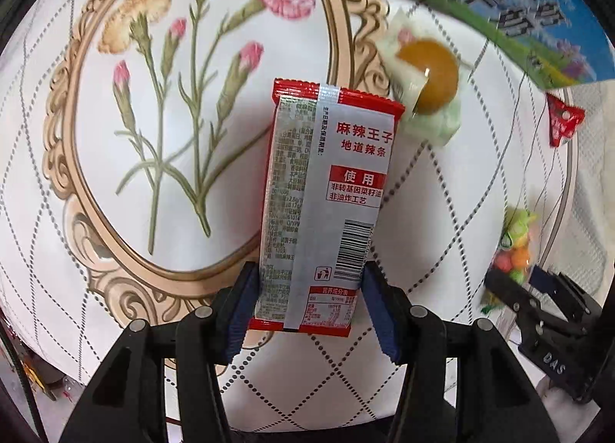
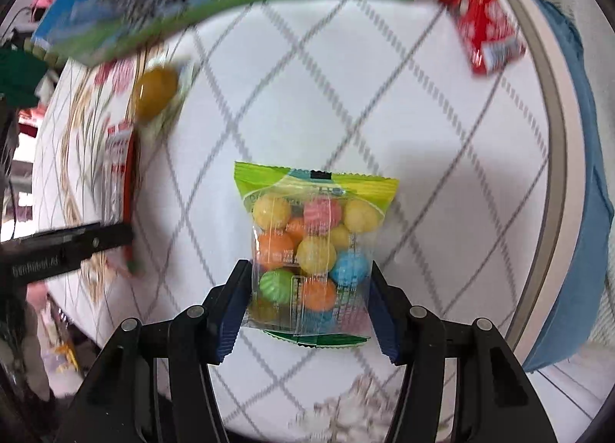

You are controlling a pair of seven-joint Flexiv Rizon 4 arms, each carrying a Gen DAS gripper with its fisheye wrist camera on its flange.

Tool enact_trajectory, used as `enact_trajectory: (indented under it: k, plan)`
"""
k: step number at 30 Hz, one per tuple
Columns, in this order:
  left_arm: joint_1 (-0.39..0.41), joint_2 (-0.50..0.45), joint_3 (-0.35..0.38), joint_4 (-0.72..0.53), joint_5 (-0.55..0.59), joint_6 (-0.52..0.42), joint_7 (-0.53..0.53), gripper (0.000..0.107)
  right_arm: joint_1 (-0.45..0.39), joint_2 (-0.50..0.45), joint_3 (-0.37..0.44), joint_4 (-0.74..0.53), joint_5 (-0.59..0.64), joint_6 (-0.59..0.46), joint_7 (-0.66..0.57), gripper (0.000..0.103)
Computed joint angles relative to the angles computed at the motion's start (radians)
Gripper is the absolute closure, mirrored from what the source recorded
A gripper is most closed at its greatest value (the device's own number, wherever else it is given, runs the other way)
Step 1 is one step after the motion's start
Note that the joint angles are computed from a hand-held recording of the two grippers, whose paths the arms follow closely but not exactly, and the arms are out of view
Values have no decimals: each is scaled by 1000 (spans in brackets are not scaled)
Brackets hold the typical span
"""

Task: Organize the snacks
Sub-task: 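Grasp the red-and-white spicy strip packet with left tool while right tool grasps the candy-ball bag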

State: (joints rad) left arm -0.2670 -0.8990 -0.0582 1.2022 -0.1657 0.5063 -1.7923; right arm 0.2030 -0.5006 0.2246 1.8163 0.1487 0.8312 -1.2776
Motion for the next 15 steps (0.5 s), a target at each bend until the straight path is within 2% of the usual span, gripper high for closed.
enact_trajectory:
  k: [3,6,13,15]
  plan:
    - [-5,-12,-2,-16,3,-16,6,52,-11,5,0,25,25,26,14,41]
    - [-28,-73,11,-151,25,-72,-10,49,-20,2,-9,31,32,57,29,38]
    - [-63,-156,30,-326,66,-154,-42,42,-56,-14,-17,9,33,75,30,35]
    - [-67,-183,34,-372,71,-165,-55,41,-47,-47,-21,-29,20,74,36,35]
